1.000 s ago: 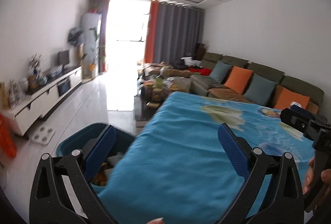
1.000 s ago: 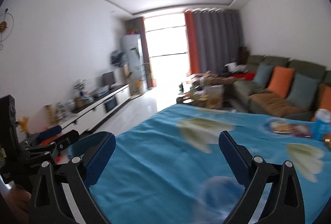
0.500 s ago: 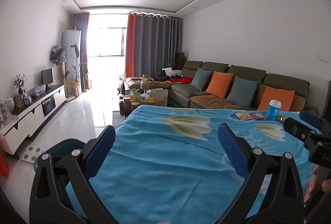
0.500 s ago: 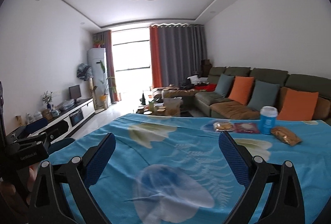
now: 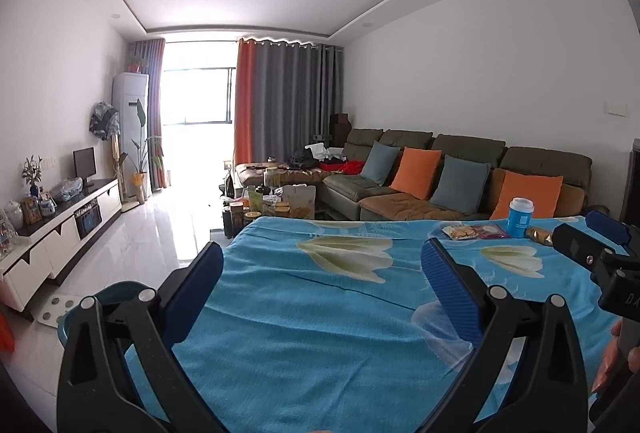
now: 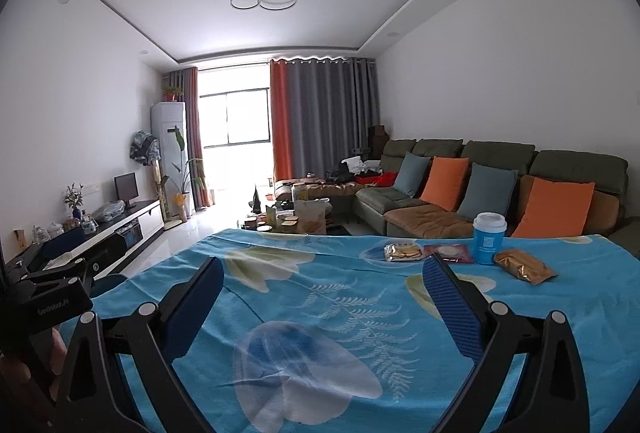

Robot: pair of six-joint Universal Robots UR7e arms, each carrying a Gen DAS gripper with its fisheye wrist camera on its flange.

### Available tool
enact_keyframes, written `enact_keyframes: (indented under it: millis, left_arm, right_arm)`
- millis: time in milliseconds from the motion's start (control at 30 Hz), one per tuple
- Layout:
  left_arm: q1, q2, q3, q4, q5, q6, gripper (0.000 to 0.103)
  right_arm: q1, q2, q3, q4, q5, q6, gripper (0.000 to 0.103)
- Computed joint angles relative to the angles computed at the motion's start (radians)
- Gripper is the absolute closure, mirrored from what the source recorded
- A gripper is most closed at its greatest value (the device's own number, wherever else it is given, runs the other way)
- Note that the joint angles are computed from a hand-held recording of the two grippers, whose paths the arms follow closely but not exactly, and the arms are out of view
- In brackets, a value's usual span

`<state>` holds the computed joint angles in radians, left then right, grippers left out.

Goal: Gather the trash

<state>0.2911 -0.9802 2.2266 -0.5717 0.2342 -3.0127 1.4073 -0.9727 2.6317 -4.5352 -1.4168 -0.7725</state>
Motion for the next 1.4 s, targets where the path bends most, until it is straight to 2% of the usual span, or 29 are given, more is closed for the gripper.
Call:
enact_keyframes:
  millis: [200,1400]
  left_arm:
    - [-0.005,0.009,0.000,-0.061,-0.001,0.066,0.006]
    - [-0.010,0.001,0.012,-0.089,-0.009,0.093,0.006]
  right_arm:
    - [-0.005,-0.005,0.000,-0.005,0.003,0.008,0.007]
    - [0.003,-0.024,0.012,-0.008,-0.019,0.017,0.007]
